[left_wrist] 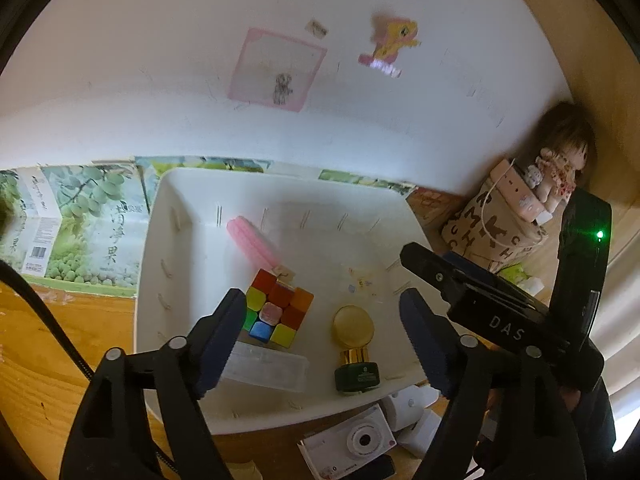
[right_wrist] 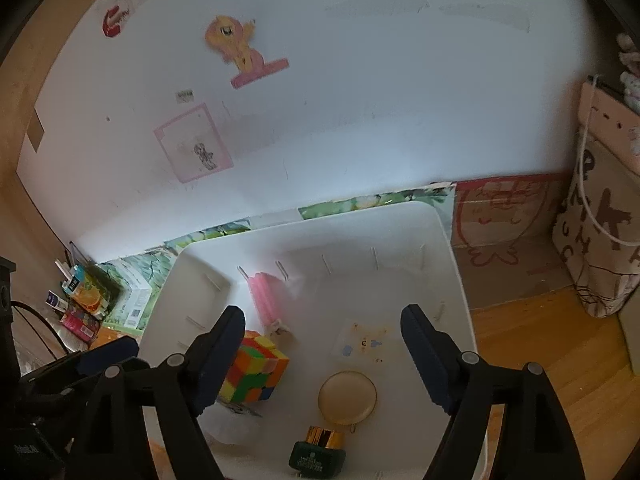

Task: Organize rigid objects
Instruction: 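Lower the cube into the basket and open the left tool while the right tool releases the sticker box, then withdraw both open tools from the basket back over the desk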

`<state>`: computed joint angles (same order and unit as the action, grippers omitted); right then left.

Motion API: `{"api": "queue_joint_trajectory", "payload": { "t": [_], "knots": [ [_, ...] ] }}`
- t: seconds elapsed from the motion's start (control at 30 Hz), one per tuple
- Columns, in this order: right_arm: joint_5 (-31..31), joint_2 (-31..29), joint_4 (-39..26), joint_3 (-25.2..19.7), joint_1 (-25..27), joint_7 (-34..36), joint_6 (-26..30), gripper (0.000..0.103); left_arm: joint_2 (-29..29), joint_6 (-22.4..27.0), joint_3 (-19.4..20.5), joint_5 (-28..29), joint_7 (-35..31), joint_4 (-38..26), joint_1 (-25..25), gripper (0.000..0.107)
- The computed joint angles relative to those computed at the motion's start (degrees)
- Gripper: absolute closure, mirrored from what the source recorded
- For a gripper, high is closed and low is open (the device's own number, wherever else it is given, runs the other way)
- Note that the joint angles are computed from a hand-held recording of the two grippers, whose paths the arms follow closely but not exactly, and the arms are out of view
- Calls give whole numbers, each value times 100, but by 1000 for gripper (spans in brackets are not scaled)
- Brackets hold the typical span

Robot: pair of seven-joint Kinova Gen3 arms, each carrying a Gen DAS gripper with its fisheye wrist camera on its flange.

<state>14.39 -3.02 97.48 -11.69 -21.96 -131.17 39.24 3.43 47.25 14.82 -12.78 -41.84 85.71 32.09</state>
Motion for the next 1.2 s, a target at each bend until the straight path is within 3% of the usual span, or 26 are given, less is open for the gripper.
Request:
{"api": "queue_joint_trajectory", "payload": {
  "t": [0.27,0.57,0.7,0.93,1.2],
  "knots": [
    [469,-479,91,-344,48,-604,122,20,-503,132,221,-582,672,183,46,20],
    [1110,-1158,169,-1124,355,-1411,458,16,-1207,244,748,-749,928,464,-314,20],
    [1449,-1538,257,-1705,690,-1982,620,5,-1551,305,991,-697,852,583,-536,20],
    [1397,-2289,505,-2491,1373,-2424,600,3,-2188,492,1318,-416,562,773,-896,20],
    [932,-3183,716,-3247,2229,-2521,538,1,-2697,920,1703,6,151,846,-1332,20]
  ]
}}
